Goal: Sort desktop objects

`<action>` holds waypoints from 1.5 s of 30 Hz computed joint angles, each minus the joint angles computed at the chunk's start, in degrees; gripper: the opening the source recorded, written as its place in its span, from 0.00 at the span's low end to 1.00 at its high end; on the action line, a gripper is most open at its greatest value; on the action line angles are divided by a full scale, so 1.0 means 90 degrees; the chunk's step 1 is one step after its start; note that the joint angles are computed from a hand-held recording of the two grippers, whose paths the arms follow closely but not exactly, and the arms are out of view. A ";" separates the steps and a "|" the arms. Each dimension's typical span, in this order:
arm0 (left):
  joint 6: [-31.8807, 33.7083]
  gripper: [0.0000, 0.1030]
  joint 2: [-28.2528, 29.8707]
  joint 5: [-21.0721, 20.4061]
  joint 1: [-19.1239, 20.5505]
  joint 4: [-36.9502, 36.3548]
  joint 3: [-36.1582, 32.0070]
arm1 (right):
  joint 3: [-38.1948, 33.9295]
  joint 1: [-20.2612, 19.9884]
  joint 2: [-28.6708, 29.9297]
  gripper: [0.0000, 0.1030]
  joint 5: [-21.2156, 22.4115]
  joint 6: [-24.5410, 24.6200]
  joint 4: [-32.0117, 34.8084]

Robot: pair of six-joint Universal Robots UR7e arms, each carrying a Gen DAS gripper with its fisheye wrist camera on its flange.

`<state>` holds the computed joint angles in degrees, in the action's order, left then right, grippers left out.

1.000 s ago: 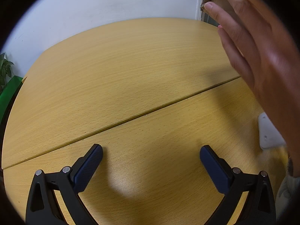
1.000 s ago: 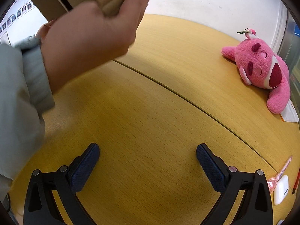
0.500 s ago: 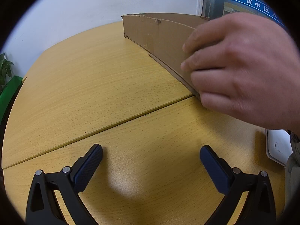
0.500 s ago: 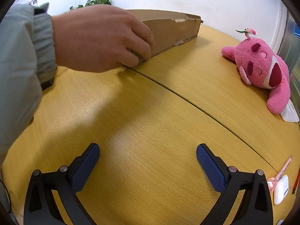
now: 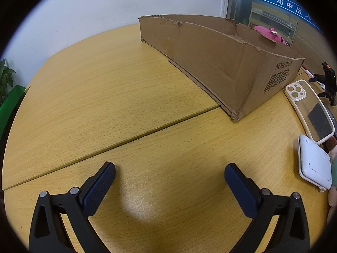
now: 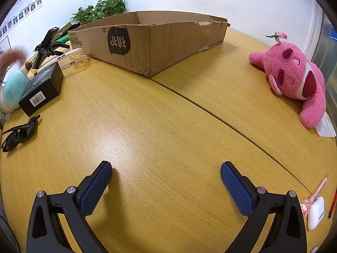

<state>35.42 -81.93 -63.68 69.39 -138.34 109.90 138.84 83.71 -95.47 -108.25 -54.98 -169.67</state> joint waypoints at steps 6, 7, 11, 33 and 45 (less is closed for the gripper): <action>-0.0011 1.00 -0.0006 0.0005 -0.0017 -0.0006 0.0021 | 0.0151 0.0150 -0.0120 1.00 -0.0138 0.0205 -0.0064; -0.0007 1.00 0.0002 0.0003 -0.0013 -0.0019 0.0024 | 0.0163 0.0204 -0.0056 1.00 -0.0221 0.0324 -0.0186; -0.0006 1.00 0.0012 0.0004 -0.0014 -0.0023 0.0021 | 0.0164 0.0333 -0.0029 1.00 -0.0381 0.0574 -0.0274; -0.0169 1.00 0.0202 0.0097 0.0015 -0.0149 -0.0139 | -0.0249 0.5749 0.1964 1.00 -0.2732 0.4934 -0.1205; -0.3722 0.99 -0.2558 0.1681 -0.1551 0.0953 0.2007 | -0.1189 0.5355 0.3984 1.00 -0.0886 0.4317 0.0094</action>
<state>1.92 -104.95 -48.55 55.43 -129.77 127.96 128.13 131.90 -59.62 -116.22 -16.13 -168.83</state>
